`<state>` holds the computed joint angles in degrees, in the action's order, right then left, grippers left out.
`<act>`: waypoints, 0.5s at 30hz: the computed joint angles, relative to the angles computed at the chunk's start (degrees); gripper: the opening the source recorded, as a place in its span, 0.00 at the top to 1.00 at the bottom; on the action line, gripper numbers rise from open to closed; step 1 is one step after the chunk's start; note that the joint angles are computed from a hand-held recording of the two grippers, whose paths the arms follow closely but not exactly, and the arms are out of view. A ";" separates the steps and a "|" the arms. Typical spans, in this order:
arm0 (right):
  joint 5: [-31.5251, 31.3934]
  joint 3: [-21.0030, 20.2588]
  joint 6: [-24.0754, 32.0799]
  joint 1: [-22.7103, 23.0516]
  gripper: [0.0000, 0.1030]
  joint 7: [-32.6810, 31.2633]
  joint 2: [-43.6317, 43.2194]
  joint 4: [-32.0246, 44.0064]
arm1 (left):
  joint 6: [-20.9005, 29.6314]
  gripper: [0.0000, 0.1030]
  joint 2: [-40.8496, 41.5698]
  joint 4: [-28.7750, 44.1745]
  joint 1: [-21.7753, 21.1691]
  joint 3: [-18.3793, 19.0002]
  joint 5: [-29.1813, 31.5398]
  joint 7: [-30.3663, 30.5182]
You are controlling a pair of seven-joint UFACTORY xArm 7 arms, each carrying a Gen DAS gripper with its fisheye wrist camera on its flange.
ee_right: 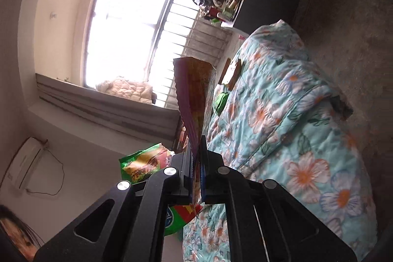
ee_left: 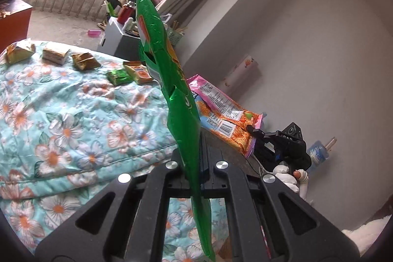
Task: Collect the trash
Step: 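Carry the green bag and orange bag over the blue wastebasket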
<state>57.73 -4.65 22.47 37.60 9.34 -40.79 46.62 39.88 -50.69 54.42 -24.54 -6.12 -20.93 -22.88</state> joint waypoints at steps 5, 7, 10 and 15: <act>-10.16 0.26 2.48 -12.65 0.96 9.98 -14.98 -9.10 | -3.65 0.99 11.32 7.39 -4.86 -1.73 -1.61 4.35; -14.37 -1.26 4.84 -17.63 0.96 13.41 -20.81 -12.50 | -4.52 0.99 15.93 10.59 -6.29 -2.58 -2.19 5.65; -18.40 -4.25 6.10 -22.30 0.96 16.66 -26.34 -17.05 | -4.51 0.99 23.30 16.05 -7.59 -4.11 -2.52 7.12; -22.35 -9.71 5.58 -26.65 0.96 18.69 -30.24 -23.30 | -4.10 0.99 34.17 23.67 -8.86 -6.81 -2.74 9.40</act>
